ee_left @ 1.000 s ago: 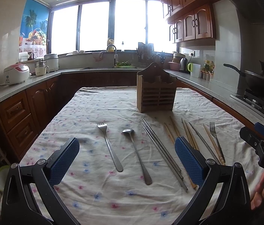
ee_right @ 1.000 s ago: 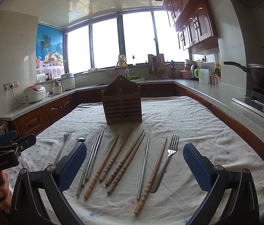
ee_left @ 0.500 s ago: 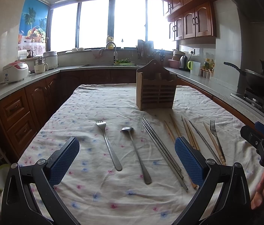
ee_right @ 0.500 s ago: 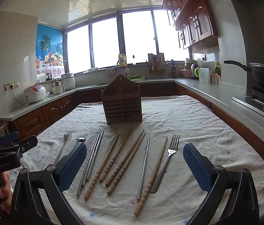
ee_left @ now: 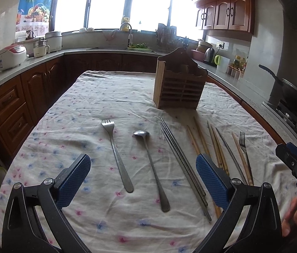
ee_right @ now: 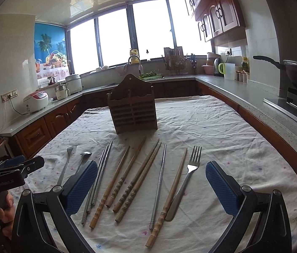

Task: Organize utensils
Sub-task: 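Close the left tool on a metal chopstick while the right tool grasps a wooden chopstick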

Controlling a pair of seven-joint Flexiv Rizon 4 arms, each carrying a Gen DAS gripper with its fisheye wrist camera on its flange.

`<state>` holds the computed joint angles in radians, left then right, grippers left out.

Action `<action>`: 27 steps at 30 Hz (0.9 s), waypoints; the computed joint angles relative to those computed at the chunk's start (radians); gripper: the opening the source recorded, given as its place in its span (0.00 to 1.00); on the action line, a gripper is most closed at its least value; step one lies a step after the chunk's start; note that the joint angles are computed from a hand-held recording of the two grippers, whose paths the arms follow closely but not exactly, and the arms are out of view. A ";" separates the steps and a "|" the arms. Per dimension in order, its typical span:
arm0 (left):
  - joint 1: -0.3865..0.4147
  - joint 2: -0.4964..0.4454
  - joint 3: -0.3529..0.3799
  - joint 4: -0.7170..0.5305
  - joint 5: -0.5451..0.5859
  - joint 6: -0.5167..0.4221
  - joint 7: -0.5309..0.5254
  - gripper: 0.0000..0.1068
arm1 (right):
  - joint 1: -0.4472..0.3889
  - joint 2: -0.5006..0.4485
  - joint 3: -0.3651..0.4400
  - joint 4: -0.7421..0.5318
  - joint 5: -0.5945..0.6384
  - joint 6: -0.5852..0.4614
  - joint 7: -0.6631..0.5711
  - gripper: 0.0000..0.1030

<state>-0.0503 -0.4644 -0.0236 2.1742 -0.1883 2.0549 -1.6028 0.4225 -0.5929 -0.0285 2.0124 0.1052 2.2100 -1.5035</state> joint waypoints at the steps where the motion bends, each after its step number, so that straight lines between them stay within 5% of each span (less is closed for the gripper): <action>1: 0.028 0.002 -0.024 -0.013 0.019 -0.029 -0.004 0.92 | -0.004 -0.001 0.001 -0.008 -0.009 -0.014 0.003 0.98; 5: 0.146 -0.003 -0.132 -0.075 0.091 -0.136 -0.019 0.87 | -0.043 -0.002 0.020 -0.049 -0.068 -0.115 0.045 0.86; 10: 0.234 -0.028 -0.237 -0.157 0.110 -0.265 0.021 0.77 | -0.157 -0.021 0.104 -0.124 -0.209 -0.276 0.160 0.57; 15: 0.264 -0.072 -0.296 -0.243 0.051 -0.394 0.111 0.67 | -0.265 -0.057 0.203 -0.206 -0.328 -0.405 0.241 0.45; 27: 0.148 -0.207 -0.187 -0.522 -0.104 -0.670 0.254 0.48 | -0.329 -0.170 0.306 -0.441 -0.343 -0.702 0.207 0.28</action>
